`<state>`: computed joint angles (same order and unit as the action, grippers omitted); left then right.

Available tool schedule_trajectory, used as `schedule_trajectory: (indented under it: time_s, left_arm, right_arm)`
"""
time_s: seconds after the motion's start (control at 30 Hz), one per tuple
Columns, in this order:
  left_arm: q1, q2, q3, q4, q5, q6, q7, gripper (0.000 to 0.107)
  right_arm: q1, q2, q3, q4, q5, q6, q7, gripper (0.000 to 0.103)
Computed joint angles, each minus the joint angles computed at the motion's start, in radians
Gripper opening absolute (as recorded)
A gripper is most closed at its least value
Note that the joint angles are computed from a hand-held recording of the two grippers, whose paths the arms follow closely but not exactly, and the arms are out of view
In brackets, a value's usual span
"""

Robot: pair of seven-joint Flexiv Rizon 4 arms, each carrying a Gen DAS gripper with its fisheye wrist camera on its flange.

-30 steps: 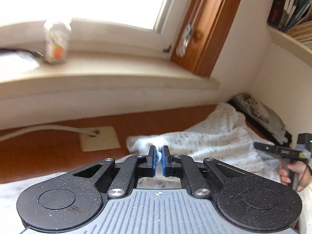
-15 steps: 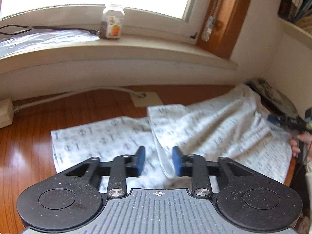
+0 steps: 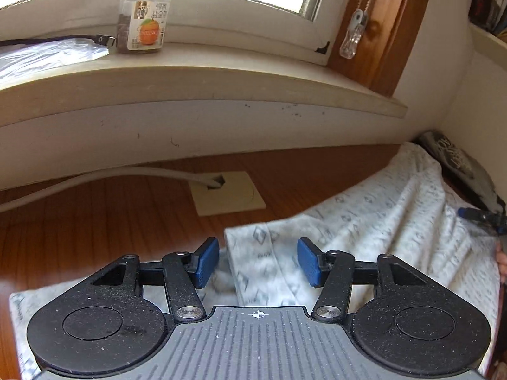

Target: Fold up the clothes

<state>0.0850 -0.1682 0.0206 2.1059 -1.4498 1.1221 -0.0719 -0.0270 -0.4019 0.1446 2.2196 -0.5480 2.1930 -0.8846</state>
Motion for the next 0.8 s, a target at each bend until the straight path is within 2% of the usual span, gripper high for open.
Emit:
schedule_trajectory:
  time_s: [0.07,0.1,0.13,0.17,0.27,0.4,0.53,0.6,0.63,0.67,0.7,0.8]
  left_arm:
    - [-0.005,0.01,-0.004,0.009,-0.047,0.003,0.039,0.023]
    - [-0.011,0.023,-0.003,0.019,-0.073,0.007,0.066,0.019]
    - [-0.013,0.04,0.003,0.03,-0.078,-0.004,0.071,0.005]
    - [-0.01,0.06,0.013,0.043,-0.071,-0.033,0.059,0.004]
    - [-0.032,0.146,0.029,0.089,-0.184,-0.044,0.131,0.004]
    - [-0.033,0.252,0.072,0.133,-0.188,-0.072,0.079,0.004]
    - [-0.032,0.245,0.068,0.12,-0.149,0.053,0.066,0.006]
    - [-0.017,0.197,0.075,0.108,-0.044,0.073,-0.022,0.021]
    - [-0.014,0.174,0.073,0.107,-0.014,0.097,-0.039,0.034]
    - [-0.017,0.157,0.067,0.108,-0.017,0.127,-0.027,0.04]
    - [-0.017,0.142,0.063,0.108,-0.018,0.146,-0.021,0.041]
    - [0.003,0.12,0.069,0.114,-0.008,0.116,-0.06,0.043]
  right_arm:
    - [0.004,0.0,-0.002,0.002,0.009,0.005,-0.005,0.074]
    - [0.007,0.0,-0.003,0.003,0.014,0.007,-0.008,0.074]
    - [0.007,0.0,-0.003,0.003,0.015,0.008,-0.009,0.074]
    - [0.007,-0.001,-0.002,0.003,0.015,0.009,-0.009,0.074]
    - [0.003,-0.003,0.0,0.003,0.01,0.013,-0.006,0.074]
    - [0.01,-0.004,-0.004,0.005,0.02,0.016,-0.012,0.075]
    - [0.01,-0.008,-0.003,0.006,0.022,0.023,-0.014,0.075]
    - [0.008,-0.01,-0.003,0.006,0.019,0.027,-0.014,0.075]
    - [0.01,-0.01,-0.005,0.006,0.021,0.026,-0.015,0.075]
    - [0.012,-0.009,-0.006,0.006,0.024,0.026,-0.017,0.075]
    - [0.013,-0.009,-0.006,0.006,0.026,0.026,-0.018,0.075]
    - [0.013,-0.011,-0.006,0.005,0.026,0.025,-0.02,0.076]
